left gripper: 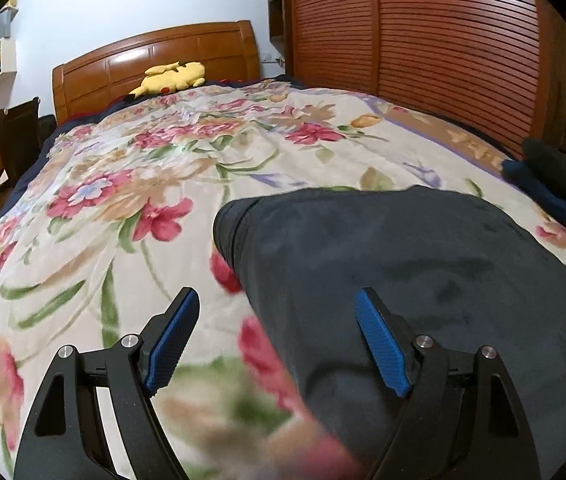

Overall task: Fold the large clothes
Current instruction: 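Grasp the jacket bundle with the left gripper while the right gripper grasps it too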

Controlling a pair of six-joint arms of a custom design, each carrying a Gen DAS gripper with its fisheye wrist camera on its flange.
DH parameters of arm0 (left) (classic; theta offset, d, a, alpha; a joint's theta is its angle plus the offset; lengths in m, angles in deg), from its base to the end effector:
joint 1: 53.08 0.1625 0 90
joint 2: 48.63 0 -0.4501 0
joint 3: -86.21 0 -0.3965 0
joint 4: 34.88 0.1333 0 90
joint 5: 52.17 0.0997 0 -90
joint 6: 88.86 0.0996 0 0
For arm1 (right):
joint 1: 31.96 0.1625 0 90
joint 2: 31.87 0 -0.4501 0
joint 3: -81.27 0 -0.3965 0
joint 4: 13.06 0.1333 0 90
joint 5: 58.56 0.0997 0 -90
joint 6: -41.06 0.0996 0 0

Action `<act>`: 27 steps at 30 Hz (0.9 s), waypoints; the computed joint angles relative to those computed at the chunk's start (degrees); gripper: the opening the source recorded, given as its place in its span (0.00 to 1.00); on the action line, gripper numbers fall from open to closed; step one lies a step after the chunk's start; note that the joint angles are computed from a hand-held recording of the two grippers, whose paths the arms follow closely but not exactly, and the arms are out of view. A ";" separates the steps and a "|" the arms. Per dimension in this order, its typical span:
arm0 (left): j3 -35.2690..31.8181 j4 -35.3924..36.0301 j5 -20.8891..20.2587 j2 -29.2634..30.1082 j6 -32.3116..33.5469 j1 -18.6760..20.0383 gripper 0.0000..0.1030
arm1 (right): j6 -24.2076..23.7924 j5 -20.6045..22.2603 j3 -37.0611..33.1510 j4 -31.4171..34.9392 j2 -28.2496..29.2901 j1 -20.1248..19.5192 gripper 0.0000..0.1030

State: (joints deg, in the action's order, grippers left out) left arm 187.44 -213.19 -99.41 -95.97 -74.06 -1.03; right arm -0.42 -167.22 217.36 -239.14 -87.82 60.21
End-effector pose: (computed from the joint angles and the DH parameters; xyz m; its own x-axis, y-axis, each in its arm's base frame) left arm -0.2488 -0.6458 0.1692 -0.6583 0.3101 -0.6859 0.6986 0.5909 -0.4034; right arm 0.1185 -0.4498 0.1745 -0.7028 -0.1991 0.6830 -0.6496 0.5710 -0.5020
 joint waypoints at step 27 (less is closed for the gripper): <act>-6.21 6.62 0.70 4.54 -4.30 2.34 0.82 | 7.61 5.35 0.12 2.57 0.19 -3.50 0.66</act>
